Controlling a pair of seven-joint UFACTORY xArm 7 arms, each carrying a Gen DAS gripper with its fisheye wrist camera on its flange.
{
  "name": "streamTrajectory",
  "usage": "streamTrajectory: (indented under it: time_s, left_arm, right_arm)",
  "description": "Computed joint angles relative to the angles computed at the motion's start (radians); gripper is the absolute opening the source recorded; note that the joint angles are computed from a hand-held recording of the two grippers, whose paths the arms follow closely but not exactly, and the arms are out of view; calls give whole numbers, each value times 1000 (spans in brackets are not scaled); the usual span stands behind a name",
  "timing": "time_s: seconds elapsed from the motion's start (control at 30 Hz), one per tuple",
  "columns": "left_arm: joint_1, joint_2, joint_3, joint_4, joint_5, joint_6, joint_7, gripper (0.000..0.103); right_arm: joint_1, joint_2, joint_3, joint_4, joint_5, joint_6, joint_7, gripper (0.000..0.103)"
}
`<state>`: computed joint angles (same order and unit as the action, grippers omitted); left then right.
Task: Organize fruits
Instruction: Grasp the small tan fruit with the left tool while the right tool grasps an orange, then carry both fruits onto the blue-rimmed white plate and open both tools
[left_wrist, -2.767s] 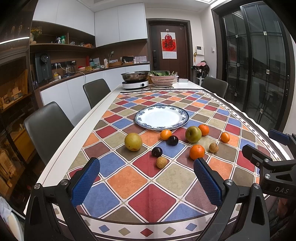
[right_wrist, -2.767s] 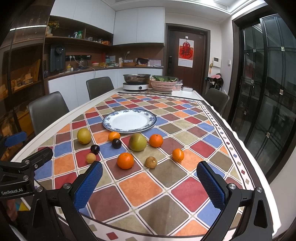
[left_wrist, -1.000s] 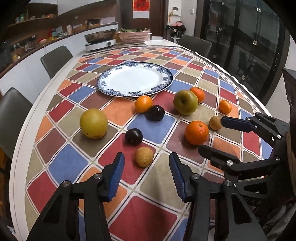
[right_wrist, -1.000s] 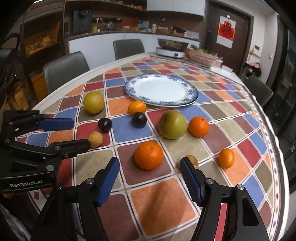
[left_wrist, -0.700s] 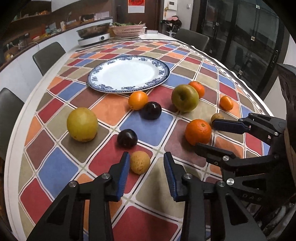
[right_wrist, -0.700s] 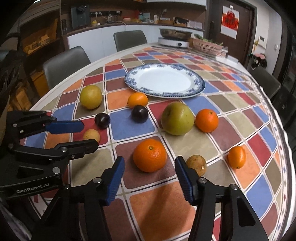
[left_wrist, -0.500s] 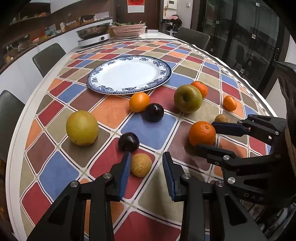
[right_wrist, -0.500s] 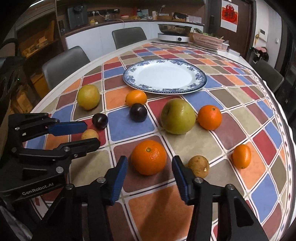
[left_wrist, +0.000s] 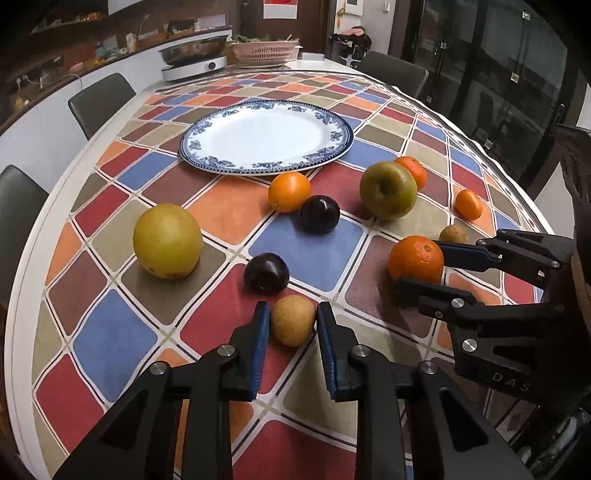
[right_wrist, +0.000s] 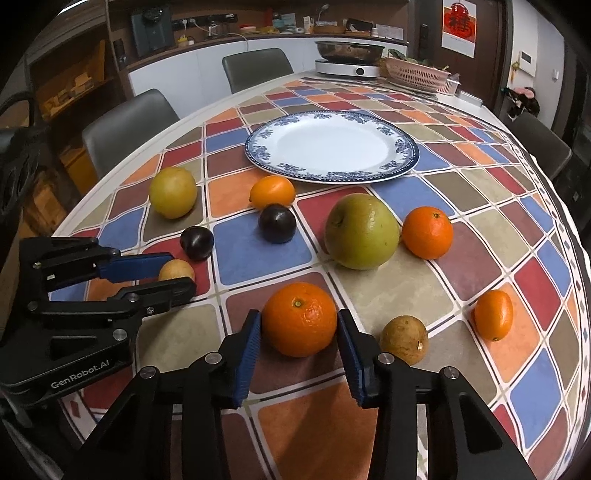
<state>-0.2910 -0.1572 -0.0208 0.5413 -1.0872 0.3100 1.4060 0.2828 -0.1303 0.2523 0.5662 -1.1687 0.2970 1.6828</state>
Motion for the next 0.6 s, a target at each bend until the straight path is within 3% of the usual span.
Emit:
streamTrajectory:
  time_s: [0.27, 0.6]
  left_arm:
    - [-10, -67, 20, -10, -14, 34, 13, 26]
    - [-28, -95, 37, 49, -6, 59, 1, 26]
  right_arm:
    - [-6, -42, 8, -7, -2, -5, -1, 42]
    - [-73, -124, 33, 0, 99, -32, -146, 42]
